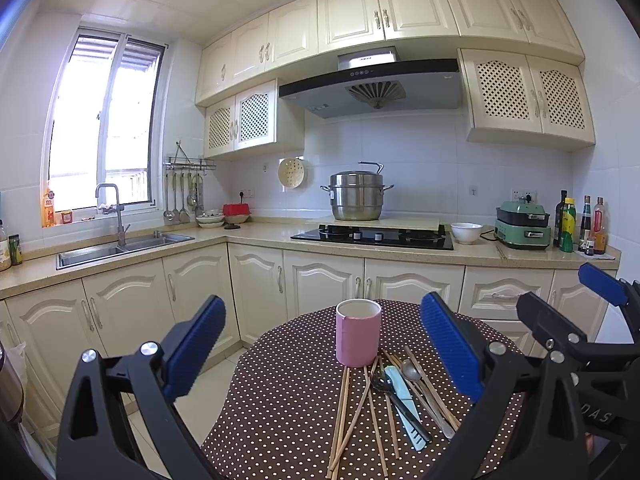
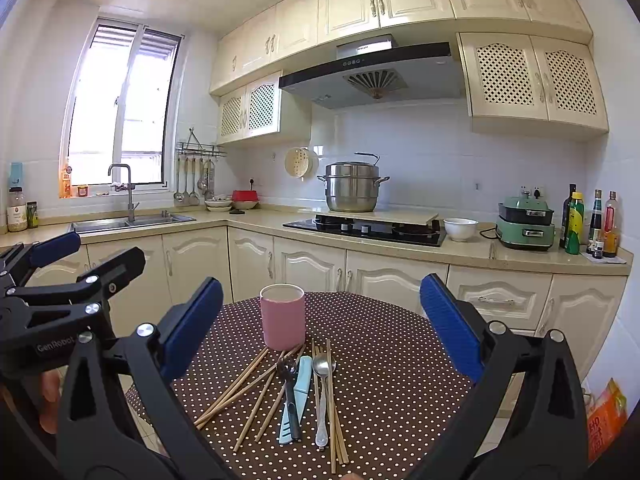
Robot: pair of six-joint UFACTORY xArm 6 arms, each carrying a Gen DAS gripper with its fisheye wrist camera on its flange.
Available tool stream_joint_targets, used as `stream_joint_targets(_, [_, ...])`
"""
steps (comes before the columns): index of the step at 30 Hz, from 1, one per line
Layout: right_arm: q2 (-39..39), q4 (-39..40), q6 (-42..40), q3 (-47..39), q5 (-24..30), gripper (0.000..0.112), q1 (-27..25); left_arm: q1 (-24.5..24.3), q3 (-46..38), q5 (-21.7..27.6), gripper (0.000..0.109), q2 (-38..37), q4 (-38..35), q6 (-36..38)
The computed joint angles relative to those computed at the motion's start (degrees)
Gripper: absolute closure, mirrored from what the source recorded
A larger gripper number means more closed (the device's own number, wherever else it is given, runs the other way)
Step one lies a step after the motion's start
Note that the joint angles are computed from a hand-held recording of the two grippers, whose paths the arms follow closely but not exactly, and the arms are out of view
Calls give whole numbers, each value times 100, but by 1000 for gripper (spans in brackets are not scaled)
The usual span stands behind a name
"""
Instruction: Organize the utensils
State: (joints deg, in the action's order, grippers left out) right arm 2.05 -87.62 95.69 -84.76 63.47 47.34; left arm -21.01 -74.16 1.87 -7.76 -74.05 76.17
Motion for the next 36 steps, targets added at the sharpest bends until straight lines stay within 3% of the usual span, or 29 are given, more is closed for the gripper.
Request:
stream_joint_targets(10, [-33,81,-61,12,-45,15,-28,-9,36,-29,12,3,338,-302])
stream_joint_targets(36, [-57,114,-65,37,-52,15,-41,-4,-99,2,12,86,-6,36])
